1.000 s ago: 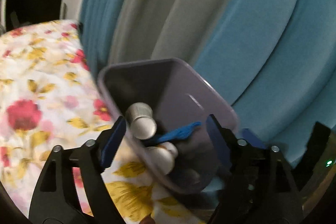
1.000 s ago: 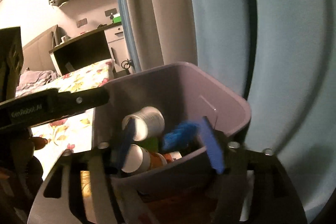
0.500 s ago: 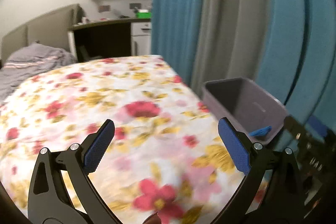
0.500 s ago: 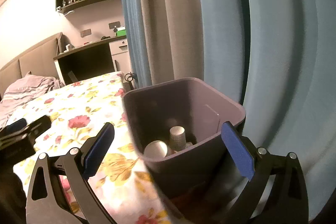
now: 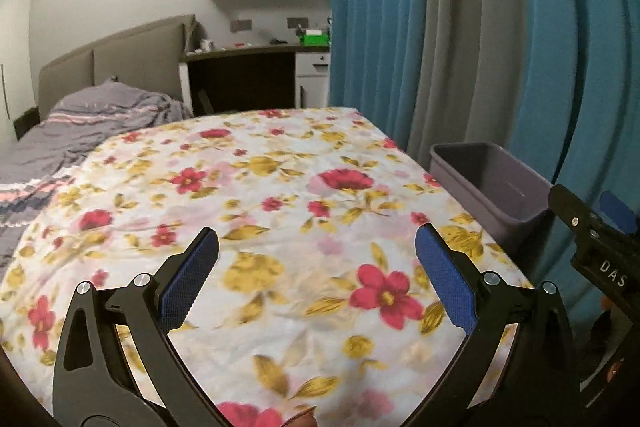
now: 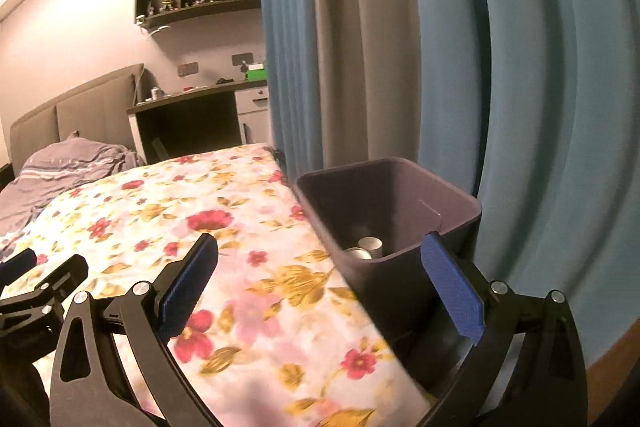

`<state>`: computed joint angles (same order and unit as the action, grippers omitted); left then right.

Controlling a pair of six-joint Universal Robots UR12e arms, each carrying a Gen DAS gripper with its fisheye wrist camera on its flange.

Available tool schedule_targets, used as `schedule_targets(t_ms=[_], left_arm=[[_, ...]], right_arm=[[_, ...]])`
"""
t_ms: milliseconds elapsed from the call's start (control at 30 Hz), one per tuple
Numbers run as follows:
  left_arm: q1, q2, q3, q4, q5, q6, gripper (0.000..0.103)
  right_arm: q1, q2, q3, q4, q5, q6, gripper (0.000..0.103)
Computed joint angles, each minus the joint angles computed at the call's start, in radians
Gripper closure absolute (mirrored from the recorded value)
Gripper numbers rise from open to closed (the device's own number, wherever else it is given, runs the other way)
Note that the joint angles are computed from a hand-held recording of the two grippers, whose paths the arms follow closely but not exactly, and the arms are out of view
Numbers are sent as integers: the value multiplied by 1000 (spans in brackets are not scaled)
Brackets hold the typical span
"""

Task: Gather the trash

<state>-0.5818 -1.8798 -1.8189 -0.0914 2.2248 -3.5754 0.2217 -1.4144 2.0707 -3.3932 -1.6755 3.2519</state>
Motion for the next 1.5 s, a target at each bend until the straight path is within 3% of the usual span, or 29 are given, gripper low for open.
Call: schedule_targets(t_ms=[333, 633, 1500], left_arm=[[-5, 66, -87, 26, 42, -50, 6], [-2, 91, -119, 40, 35, -73, 6], [-7, 82, -114, 58, 16, -58, 6]], right_arm=[[50, -31, 33, -30, -28, -32, 6], [73, -35, 40, -51, -35, -53, 6], [67, -30, 42, -65, -47, -42, 6]])
